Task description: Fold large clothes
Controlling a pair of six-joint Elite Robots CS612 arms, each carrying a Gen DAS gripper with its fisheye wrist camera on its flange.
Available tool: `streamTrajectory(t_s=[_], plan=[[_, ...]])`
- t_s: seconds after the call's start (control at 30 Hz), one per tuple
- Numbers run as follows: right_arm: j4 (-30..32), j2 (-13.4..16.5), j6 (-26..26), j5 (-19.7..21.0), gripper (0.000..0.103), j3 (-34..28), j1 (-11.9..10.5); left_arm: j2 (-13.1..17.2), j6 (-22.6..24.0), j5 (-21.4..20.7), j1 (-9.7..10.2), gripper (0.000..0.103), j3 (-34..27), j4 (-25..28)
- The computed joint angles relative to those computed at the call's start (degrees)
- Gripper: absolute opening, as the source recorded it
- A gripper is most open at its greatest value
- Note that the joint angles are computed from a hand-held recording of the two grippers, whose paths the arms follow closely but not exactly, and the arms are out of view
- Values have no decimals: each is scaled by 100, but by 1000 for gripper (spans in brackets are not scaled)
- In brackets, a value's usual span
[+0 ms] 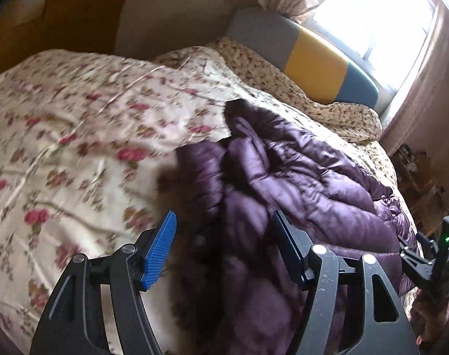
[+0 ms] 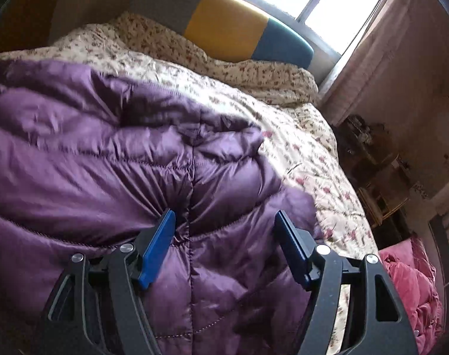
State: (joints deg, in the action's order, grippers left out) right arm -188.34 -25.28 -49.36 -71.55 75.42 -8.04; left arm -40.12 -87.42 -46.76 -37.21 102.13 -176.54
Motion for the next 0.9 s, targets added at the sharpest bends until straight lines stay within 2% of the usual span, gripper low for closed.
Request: streamTrajectory(t_s=[0.13,0.2,0.27,0.43,0.5,0.57,0.7,0.9], plan=[[-261,87,85,-113,68,32,22,-27,-120,-30,-52,66,208,-351],[-304,87,132,-115,68,59,15,-13,-189,-93,-52,67,351,-803],[-284,75,130,-93,68,65,2,62,-117,-265,-12,76,451,-1496],[7,-18,122,64,68,60,-33,244,-211,-653,114,76,523,-2553],[112,-38,167,137,68,62,-58,331,-374,-752,164,76,479,-2795],[313,-61,249,208,69,27,-76,433,-337,-859,206,76,428,-3172],[743,-101,327,319,70,-47,-103,572,-360,-1188,327,76,292,-3435],[892,-88,294,484,71,-82,-142,664,-170,-1321,410,74,140,-3597]])
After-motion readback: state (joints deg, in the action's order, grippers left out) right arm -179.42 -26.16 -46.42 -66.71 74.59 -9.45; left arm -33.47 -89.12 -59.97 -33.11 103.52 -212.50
